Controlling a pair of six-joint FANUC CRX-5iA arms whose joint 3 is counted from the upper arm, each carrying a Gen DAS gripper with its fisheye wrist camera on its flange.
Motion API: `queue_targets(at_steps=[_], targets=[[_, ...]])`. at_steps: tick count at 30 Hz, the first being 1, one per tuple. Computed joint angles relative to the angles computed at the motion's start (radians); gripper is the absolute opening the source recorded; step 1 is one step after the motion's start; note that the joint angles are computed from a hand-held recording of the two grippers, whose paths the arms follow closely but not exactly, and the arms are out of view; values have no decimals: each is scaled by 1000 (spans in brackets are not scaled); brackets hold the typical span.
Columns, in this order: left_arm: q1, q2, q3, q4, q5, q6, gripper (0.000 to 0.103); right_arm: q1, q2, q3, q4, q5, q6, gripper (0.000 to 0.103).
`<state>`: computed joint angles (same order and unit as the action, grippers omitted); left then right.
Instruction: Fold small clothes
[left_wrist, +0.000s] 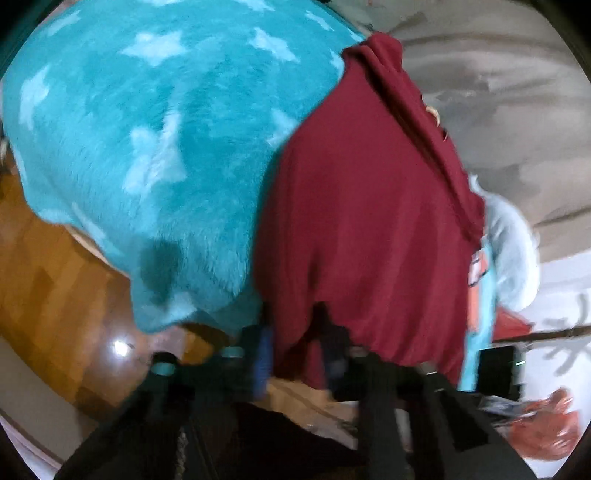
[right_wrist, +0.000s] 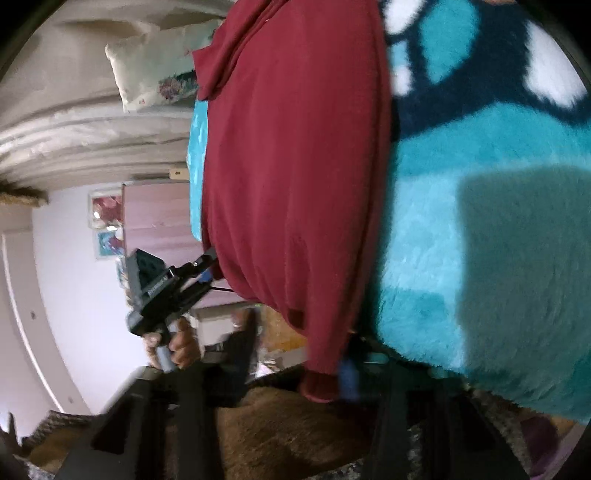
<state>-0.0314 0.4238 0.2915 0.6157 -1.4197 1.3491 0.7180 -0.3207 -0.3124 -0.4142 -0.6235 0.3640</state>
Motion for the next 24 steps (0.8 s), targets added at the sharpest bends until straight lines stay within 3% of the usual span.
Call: queue_targets(at_steps=[1,6,15,21,24], targets=[[9,-9,0,0,-3,17,7,-12,6,14,-17,-19,29,8],[49,-68,-55,67,26,16,7,-40,-11,50,-43,-52,117,8],[47,-124,-103,129,93,41,7,-38,-68,21,21,0,108,7],[-2,-41,57,138,108,108,7,-128,-57,74,-42,5,231,7],[-32,70,253,110,64,167,7,-189,-13,134,-71,-18,295,7]])
